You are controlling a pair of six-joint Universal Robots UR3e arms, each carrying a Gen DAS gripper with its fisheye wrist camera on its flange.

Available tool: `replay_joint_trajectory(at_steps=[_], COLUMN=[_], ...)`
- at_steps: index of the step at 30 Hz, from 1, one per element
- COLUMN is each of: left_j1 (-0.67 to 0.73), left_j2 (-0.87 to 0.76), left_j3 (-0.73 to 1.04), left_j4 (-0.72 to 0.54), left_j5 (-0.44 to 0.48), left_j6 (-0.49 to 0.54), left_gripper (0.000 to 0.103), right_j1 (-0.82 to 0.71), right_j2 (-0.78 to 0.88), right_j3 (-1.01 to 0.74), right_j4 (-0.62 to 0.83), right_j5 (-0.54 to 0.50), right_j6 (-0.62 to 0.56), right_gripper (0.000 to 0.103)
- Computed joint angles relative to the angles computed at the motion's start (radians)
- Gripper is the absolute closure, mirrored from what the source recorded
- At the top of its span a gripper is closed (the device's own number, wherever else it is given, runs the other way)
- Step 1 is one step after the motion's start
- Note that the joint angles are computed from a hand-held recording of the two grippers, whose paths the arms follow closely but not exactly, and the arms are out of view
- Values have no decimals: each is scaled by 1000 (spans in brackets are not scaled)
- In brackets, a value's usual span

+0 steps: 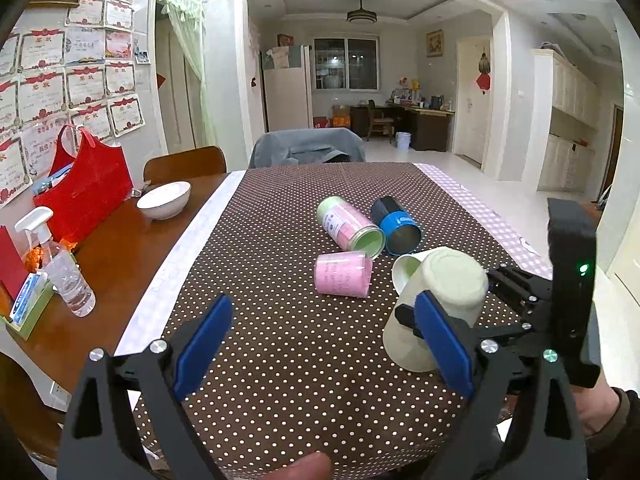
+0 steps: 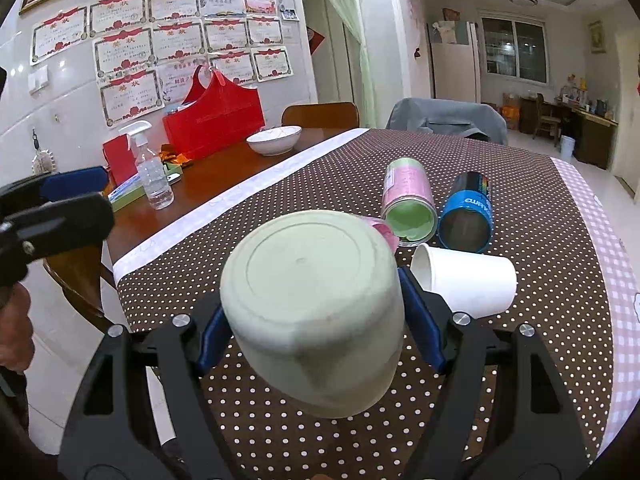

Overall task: Flip cup upside down
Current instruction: 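Lower the pale green cup rim-down onto the tablecloth with the right tool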

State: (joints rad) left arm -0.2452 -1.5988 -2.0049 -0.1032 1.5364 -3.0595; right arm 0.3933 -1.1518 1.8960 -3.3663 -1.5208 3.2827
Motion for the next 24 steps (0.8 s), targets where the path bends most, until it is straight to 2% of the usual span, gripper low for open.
replay_joint_trajectory(at_steps=[14, 15, 18, 19, 24], left_j1=[27, 27, 23, 23, 18], left_j2=[33, 35, 36, 39, 49], left_j3=[-36, -38, -37, -39, -43], left_j4=[-2, -1, 1, 2, 6], left_j5=[-20, -20, -15, -15, -12], left_j6=[12, 13, 12, 10, 6], left_gripper=[12, 12, 12, 12, 12], right_j1=[0, 1, -2, -2, 7], right_j2=[70, 70, 53, 46, 9], right_j3=[-34, -30, -17, -13, -4], right_j4=[10, 1, -15, -22, -19], right_j5=[-6, -9, -12, -16, -52], right_j6=[11, 12, 26, 28, 38], right_gripper=[29, 27, 8, 6, 6])
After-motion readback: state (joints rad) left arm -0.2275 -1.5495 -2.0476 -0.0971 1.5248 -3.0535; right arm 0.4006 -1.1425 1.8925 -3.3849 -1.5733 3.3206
